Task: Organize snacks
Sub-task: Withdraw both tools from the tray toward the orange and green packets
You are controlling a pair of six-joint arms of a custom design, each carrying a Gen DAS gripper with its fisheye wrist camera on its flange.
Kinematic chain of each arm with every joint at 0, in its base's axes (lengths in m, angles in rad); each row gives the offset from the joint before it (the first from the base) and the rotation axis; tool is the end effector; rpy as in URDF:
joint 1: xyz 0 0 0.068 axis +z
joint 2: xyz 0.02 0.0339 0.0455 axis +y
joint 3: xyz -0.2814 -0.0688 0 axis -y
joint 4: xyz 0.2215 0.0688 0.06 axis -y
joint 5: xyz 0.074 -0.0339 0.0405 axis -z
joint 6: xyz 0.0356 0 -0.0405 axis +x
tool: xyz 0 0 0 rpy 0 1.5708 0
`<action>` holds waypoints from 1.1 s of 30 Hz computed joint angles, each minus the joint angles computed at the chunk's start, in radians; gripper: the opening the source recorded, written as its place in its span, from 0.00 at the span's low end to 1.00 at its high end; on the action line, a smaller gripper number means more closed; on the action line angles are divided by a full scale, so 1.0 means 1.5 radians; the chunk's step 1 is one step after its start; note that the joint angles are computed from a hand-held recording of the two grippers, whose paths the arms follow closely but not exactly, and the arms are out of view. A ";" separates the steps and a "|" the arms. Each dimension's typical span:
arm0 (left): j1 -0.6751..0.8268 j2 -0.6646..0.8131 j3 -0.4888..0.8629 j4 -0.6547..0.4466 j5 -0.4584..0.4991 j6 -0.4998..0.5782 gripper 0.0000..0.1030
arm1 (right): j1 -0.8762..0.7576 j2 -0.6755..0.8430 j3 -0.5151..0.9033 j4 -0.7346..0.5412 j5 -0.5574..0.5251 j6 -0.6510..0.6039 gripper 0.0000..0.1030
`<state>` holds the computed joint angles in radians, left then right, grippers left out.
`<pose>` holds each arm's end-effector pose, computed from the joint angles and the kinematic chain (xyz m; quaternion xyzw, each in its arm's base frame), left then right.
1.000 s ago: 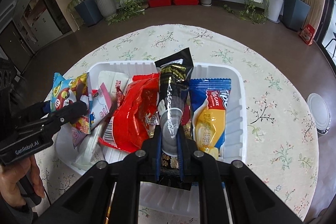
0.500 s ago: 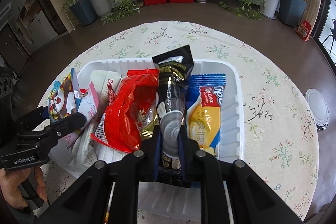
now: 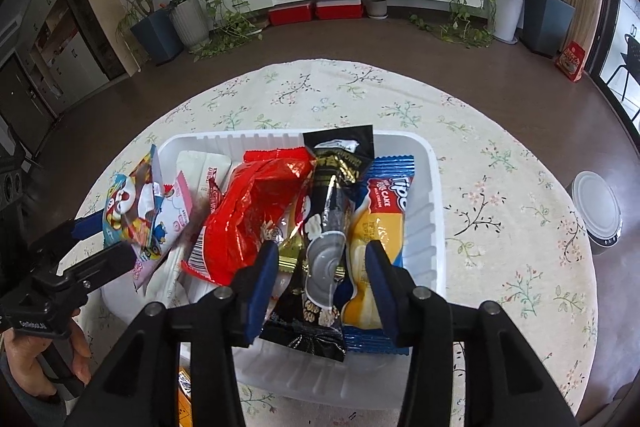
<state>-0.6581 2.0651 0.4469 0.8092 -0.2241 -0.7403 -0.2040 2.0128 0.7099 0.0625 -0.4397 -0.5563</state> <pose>0.2248 -0.1638 0.0585 -0.0794 0.9200 -0.1583 0.3495 0.2883 -0.0442 0.0697 -0.2040 0.9415 0.1402 0.2289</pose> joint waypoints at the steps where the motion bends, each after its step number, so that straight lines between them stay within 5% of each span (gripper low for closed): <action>1: -0.006 0.000 0.005 -0.004 -0.008 -0.008 1.00 | -0.001 0.000 -0.001 0.000 -0.001 0.000 0.48; 21: -0.113 -0.045 -0.014 -0.056 -0.127 -0.076 1.00 | -0.046 -0.054 -0.051 0.026 -0.031 -0.029 0.72; 33: -0.397 -0.105 0.057 -0.371 -0.331 -0.345 1.00 | -0.226 -0.169 -0.128 -0.090 -0.139 -0.228 0.76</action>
<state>-1.2535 1.9071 0.5330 0.2532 -0.7208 -1.2583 -0.5428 1.7590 0.5180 -0.0719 -0.6486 -0.8984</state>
